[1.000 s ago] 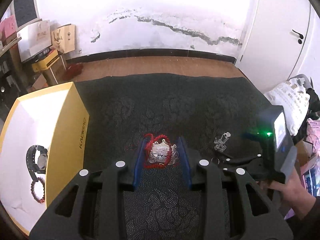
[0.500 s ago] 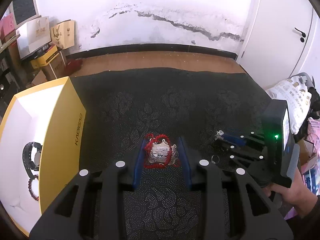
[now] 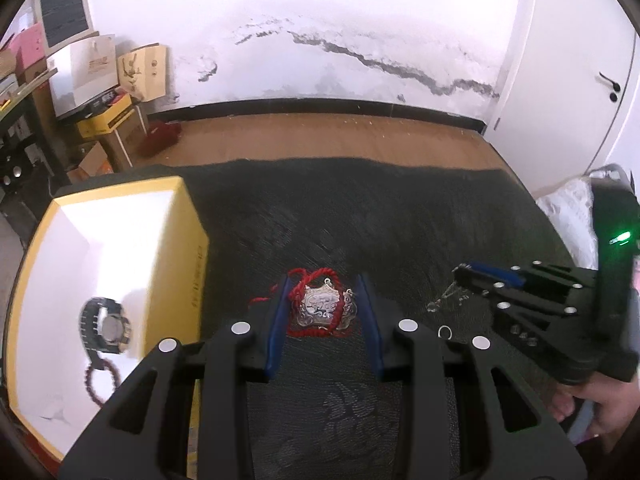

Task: Organize jewelry
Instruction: 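Carry the pendant with the left tool while the right tool grasps and carries the silver chain, then lower the pendant into the box and open the left tool while the right tool releases the chain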

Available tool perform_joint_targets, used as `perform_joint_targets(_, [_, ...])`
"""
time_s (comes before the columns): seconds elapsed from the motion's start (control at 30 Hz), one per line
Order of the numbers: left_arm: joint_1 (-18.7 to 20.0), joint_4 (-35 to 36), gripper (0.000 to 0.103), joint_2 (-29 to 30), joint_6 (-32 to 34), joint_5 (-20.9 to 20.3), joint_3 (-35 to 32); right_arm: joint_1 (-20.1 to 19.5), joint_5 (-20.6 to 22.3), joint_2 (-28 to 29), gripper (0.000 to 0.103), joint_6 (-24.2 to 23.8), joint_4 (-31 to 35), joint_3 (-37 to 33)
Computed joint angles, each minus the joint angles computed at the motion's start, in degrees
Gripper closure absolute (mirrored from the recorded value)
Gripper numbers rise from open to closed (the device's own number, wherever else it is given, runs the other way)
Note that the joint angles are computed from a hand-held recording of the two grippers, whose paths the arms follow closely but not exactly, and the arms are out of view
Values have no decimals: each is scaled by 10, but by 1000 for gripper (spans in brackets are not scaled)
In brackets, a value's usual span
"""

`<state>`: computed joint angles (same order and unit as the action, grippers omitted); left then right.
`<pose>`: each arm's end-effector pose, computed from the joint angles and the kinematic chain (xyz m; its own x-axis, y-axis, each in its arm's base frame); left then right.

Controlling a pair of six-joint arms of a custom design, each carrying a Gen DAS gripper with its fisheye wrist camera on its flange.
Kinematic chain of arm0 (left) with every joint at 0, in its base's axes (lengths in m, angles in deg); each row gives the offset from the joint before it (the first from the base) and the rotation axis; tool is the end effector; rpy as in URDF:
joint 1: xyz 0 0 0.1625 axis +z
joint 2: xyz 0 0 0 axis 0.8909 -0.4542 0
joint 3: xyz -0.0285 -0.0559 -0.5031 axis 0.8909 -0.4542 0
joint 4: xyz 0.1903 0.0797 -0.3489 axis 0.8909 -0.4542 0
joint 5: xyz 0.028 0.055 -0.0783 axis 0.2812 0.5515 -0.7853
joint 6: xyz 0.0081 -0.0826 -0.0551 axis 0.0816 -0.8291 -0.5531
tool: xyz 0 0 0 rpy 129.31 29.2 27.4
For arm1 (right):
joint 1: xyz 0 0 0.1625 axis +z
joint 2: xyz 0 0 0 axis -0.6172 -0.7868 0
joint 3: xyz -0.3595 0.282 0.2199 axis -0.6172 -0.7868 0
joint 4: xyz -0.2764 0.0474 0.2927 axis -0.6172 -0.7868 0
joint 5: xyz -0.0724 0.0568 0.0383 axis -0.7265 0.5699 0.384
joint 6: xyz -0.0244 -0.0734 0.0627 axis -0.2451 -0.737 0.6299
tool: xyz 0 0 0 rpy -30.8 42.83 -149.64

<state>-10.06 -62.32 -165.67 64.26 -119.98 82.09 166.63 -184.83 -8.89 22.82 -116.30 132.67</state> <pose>-0.1593 -0.5227 0.4209 -0.6689 0.4841 -0.5641 0.6863 0.6937 -0.2184 0.4390 -0.4632 0.0491 -0.8005 0.0956 0.5916 -0.3071 0.7824 -0.5419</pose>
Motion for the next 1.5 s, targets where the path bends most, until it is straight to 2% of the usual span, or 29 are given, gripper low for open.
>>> perform_joint_targets(0.1, [2, 19, 70, -13, -3, -1, -19, 24, -4, 1, 91, 7, 28, -36])
perform_joint_targets(0.23, [7, 33, 70, -34, 2, 6, -45, 53, -7, 20, 91, -14, 49, -98])
perform_joint_targets(0.43, [27, 46, 70, -65, 10, 16, -85, 76, 16, 67, 91, -49, 84, -194])
perform_joint_targets(0.63, [69, 40, 70, -78, 26, 37, -113, 86, 38, 117, 91, -73, 123, -279])
perform_joint_targets(0.83, [132, 45, 70, -71, 43, 55, -127, 95, 61, 164, 91, -94, 160, -357])
perform_joint_targets(1.0, [181, 48, 70, -57, 48, 66, -135, 98, 78, 194, 91, -103, 185, -404])
perform_joint_targets(1.17, [208, 64, 70, -41, 44, 73, -131, 97, 86, 214, 91, -110, 197, -433])
perform_joint_targets(1.33, [224, 65, 70, -31, 53, 74, -132, 94, 87, 225, 91, -107, 209, -445])
perform_joint_targets(1.5, [221, 43, 70, -30, 68, 84, -129, 92, 85, 223, 91, -103, 205, -440])
